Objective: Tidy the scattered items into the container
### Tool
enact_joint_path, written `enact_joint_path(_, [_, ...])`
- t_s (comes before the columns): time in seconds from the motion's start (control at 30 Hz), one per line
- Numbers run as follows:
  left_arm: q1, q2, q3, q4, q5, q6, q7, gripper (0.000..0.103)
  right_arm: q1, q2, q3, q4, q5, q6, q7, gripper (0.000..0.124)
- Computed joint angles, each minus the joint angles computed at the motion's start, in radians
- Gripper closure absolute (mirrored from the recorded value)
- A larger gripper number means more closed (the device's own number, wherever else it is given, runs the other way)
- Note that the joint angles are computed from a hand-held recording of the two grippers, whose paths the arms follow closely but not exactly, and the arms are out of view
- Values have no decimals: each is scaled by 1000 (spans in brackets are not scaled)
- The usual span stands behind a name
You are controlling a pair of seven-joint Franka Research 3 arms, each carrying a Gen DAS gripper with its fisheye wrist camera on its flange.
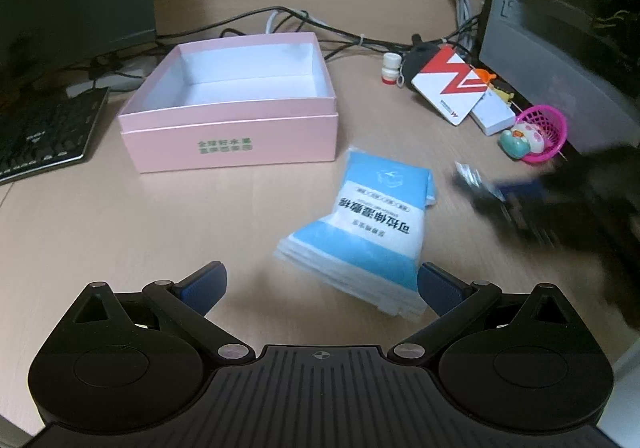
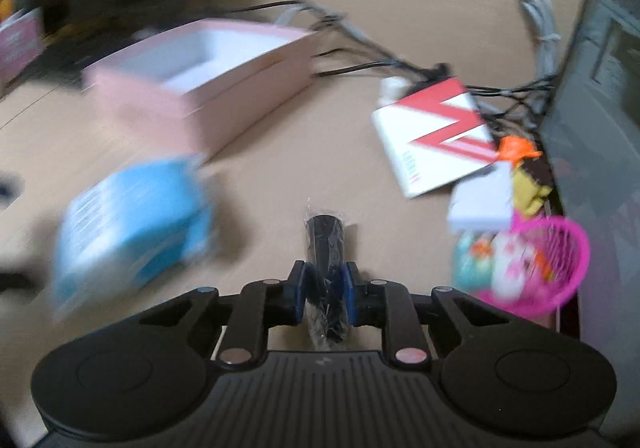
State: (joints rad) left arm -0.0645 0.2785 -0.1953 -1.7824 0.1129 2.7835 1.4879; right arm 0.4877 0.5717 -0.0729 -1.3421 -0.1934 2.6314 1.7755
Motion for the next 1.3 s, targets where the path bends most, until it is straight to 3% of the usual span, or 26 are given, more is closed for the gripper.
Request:
enact_joint_path(0.1, [-28, 14, 20, 29, 52, -31, -37, 0, -10, -138, 46, -203, -6, 57, -120, 102])
enact_joint_path(0.17, [-36, 20, 23, 41, 73, -41, -52, 0, 51, -190, -20, -280, -139, 73, -71, 73])
enact_joint_path(0.23, [-37, 26, 17, 48, 75, -41, -54, 0, 177, -207, -164, -310, -449, 63, 158, 55])
enact_joint_path(0.3, [-43, 30, 19, 54, 85, -45, -67, 0, 254, -208, -250, -308, -677, 17, 369, 53])
enact_joint_path(0.37, [-48, 34, 20, 60, 93, -49, -80, 0, 260, -237, -258, -330, -725, 14, 526, 33])
enact_joint_path(0.43, [-51, 36, 20, 65, 99, -57, -86, 0, 240, -276, -246, -372, -722, 68, 672, 21])
enact_joint_path(0.5, [-53, 37, 20, 68, 107, -62, -90, 0, 227, -312, -227, -415, -728, 95, 769, 21])
enact_joint_path(0.63, [-58, 42, 21, 76, 120, -77, -91, 0, 186, -330, -166, -446, -704, 92, 808, 21])
enact_joint_path(0.73, [-63, 41, 32, 75, 138, -70, -113, 0, 159, -286, -137, -393, -735, 90, 837, 21])
enact_joint_path(0.8, [-61, 35, 41, 71, 149, -64, -135, 0, 144, -251, -118, -343, -761, 68, 842, 36])
enact_joint_path(0.87, [-59, 28, 52, 67, 162, -67, -162, 0, 80, -194, -62, -265, -669, 48, 728, 67])
enact_joint_path(0.93, [-52, 19, 59, 60, 172, -68, -183, 0, 35, -139, -27, -192, -572, 29, 623, 71])
enact_joint_path(1.0, [-42, 9, 62, 49, 174, -68, -200, 0, 34, -96, -34, -136, -533, 1, 565, 72])
enact_joint_path(1.07, [-30, -4, 62, 32, 170, -69, -210, 0, 26, -72, -29, -103, -478, -12, 500, 83])
enact_joint_path(1.3, [-5, -23, 55, 0, 150, -77, -212, 0, -19, -78, 24, -130, -249, 77, 268, 85])
